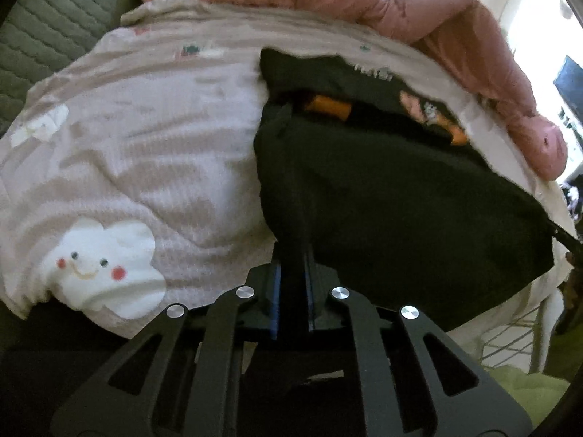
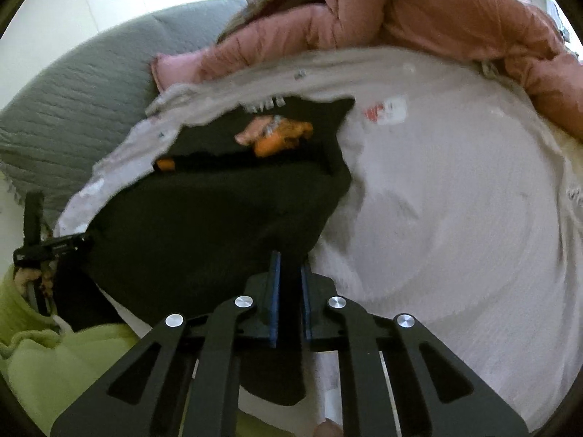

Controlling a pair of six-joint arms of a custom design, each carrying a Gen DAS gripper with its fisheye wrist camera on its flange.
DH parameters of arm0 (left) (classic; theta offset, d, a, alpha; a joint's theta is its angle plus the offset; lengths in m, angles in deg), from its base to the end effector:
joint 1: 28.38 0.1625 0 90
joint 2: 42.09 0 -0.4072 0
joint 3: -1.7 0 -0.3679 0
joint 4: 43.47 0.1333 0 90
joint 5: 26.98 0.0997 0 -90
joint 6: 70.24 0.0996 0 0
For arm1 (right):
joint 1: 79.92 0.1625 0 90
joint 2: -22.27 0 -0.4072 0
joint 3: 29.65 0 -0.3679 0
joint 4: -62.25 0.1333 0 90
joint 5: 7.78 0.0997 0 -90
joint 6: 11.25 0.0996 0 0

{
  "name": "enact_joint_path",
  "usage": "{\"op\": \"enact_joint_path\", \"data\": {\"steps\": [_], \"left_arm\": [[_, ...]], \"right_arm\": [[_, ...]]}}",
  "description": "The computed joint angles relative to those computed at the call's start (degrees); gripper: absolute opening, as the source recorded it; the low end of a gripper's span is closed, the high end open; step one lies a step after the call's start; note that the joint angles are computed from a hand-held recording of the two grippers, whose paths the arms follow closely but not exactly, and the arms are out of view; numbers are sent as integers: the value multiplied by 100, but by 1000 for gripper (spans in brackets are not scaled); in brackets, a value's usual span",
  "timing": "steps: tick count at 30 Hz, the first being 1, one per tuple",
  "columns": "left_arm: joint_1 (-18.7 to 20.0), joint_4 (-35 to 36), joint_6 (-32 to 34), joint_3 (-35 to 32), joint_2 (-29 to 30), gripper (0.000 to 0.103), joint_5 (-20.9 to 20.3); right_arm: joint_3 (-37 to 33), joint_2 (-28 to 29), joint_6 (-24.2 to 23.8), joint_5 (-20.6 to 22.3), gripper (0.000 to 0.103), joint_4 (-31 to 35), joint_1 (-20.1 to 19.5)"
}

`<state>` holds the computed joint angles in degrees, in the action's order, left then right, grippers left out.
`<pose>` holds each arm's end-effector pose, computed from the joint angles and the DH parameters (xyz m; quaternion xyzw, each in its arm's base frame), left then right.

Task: Fold small clothes

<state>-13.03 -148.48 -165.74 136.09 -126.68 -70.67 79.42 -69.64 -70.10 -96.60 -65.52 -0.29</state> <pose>-0.2528 -0.2823 0.1735 -0.0431 0.8842 -0.3503 0.3061 0.0492 -0.4831 0.4028 0.4056 -0.8963 0.1530 0.0933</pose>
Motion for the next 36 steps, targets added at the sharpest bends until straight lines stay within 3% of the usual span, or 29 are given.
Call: {"op": "enact_joint_path", "data": {"steps": [6,14,26,36], "left_arm": [[-22,70,-41,-168,-288,4,437],[485,-153,295,-567,-322,4,1019],[1174,-668,1009,-1200,144,4,1691],[1722,-1700,2086,-1489,578,4,1813]], "right_arm": [[-262,206,224,487,9,-71,141],[-654,629,681,929,9,-544,336],[-1126,1423,1051,859,9,-1295,717],[-1491,2103,1352,409,9,-1808,909]]}}
